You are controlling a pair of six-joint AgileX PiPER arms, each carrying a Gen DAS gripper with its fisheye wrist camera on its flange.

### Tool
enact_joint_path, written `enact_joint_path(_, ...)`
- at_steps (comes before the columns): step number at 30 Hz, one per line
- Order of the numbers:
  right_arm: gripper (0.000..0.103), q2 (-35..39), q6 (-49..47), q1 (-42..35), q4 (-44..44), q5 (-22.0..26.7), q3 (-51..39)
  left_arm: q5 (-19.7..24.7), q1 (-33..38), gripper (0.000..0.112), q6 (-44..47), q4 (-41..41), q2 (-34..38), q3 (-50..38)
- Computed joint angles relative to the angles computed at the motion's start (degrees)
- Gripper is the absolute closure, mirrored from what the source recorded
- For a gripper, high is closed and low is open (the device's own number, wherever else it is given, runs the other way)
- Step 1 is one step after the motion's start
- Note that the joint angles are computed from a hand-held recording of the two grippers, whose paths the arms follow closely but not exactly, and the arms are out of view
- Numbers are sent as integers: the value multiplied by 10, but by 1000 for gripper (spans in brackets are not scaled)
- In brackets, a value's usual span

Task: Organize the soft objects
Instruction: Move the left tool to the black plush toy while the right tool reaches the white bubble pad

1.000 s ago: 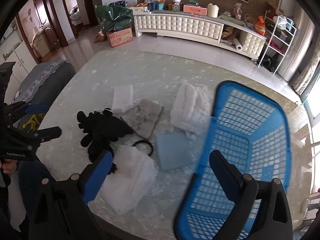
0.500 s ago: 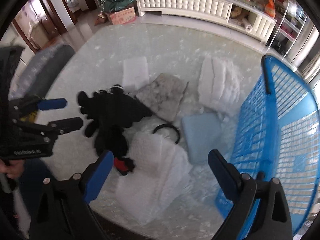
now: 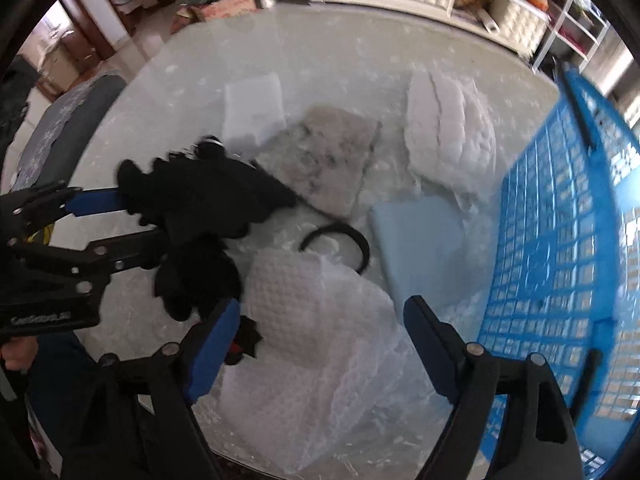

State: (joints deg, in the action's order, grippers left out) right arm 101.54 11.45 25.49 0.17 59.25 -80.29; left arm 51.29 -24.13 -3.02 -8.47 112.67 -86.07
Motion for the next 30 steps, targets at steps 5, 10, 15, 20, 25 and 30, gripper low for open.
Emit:
enact_joint_path(5,19,21,3,-19,18,-2,7,7,-3,45,2,-3,23,-27)
enact_joint_path(10,19,42,-9,-33,44,-8,12,13,-12,41,-16,17,39,-49)
enact_joint_path(15,19,53,-20,-43,60,-22,25,10,-17,41,-33,37,19,-30)
enact_joint_path(20,19,48,-33,-50,71,-33,43,13,-5,38,-13,1,24,-25)
enact_joint_path(25,19,70,-40,-48,81,-53,42,41,-3,33,-33,-10,61,-75)
enact_joint_path(30,19,66,-45,-44,82,-52,42,67,-22,29,-57,20,101,-125)
